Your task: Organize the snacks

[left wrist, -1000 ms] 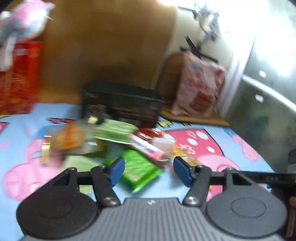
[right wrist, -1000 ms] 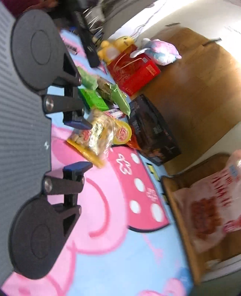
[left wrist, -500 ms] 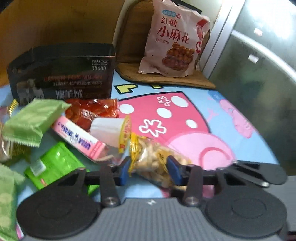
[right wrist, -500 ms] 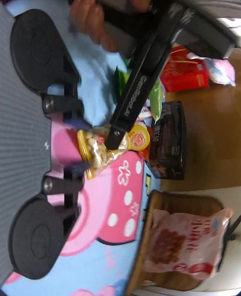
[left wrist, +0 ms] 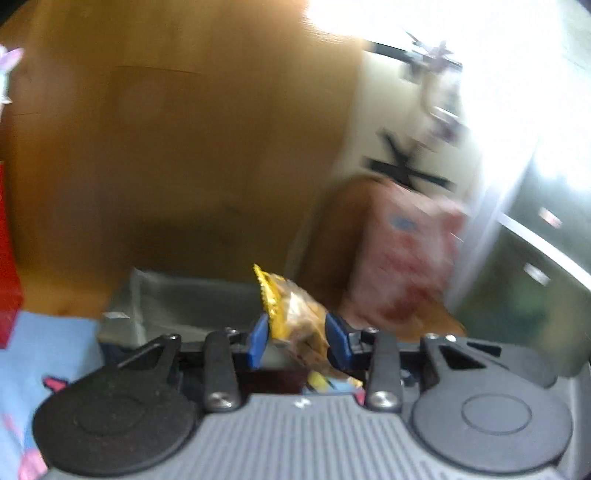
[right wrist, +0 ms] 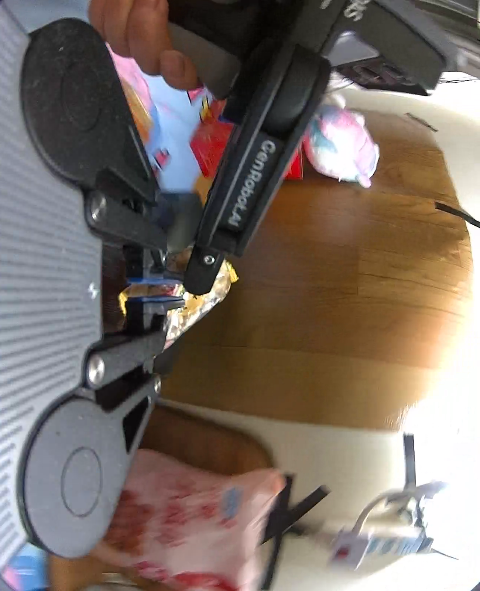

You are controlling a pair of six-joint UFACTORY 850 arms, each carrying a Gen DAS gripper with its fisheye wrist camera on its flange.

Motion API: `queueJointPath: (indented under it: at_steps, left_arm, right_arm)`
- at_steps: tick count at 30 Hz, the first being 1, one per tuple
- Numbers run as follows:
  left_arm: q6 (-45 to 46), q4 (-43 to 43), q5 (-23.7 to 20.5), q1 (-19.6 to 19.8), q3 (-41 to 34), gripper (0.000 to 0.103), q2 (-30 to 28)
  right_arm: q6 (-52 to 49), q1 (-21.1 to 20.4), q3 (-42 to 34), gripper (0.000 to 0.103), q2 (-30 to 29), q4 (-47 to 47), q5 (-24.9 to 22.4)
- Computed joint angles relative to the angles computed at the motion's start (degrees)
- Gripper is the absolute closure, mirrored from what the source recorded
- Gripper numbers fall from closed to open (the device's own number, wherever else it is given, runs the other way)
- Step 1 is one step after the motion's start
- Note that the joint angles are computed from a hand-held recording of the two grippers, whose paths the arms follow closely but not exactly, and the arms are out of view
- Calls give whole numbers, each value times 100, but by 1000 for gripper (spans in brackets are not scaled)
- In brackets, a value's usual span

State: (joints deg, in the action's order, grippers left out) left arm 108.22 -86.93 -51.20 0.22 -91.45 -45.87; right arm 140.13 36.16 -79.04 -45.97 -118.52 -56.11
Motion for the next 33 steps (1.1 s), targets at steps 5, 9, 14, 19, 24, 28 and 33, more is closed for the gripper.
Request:
queueJointPath:
  at_steps: [5, 9, 14, 19, 24, 28, 33]
  left_arm:
    - [1994, -2771, 1286, -71, 189, 35, -47]
    - [1775, -3124, 2340, -177, -416, 34, -578]
    - [-690, -557, 1882, -72, -1119, 35, -1139]
    - [-880, -244, 1355, 10, -804, 35, -893]
    - [108, -871, 968, 228, 9, 36, -372]
    - [760, -1117, 409, 605, 765, 36, 110]
    - [1592, -1093, 392, 1050, 1427, 38, 401]
  right_arm:
    - [772, -276, -74, 53, -92, 64, 175]
    - [2047, -382, 301, 42, 67, -63, 578]
    - [3001, -537, 431, 45, 53, -432, 1362]
    - [1875, -521, 198, 55, 6, 582, 1136]
    - [1784, -288, 525, 53, 332, 683, 923]
    - [2519, 8, 951, 53, 584, -225, 1027]
    - [2796, 16, 519, 53, 315, -989, 1974]
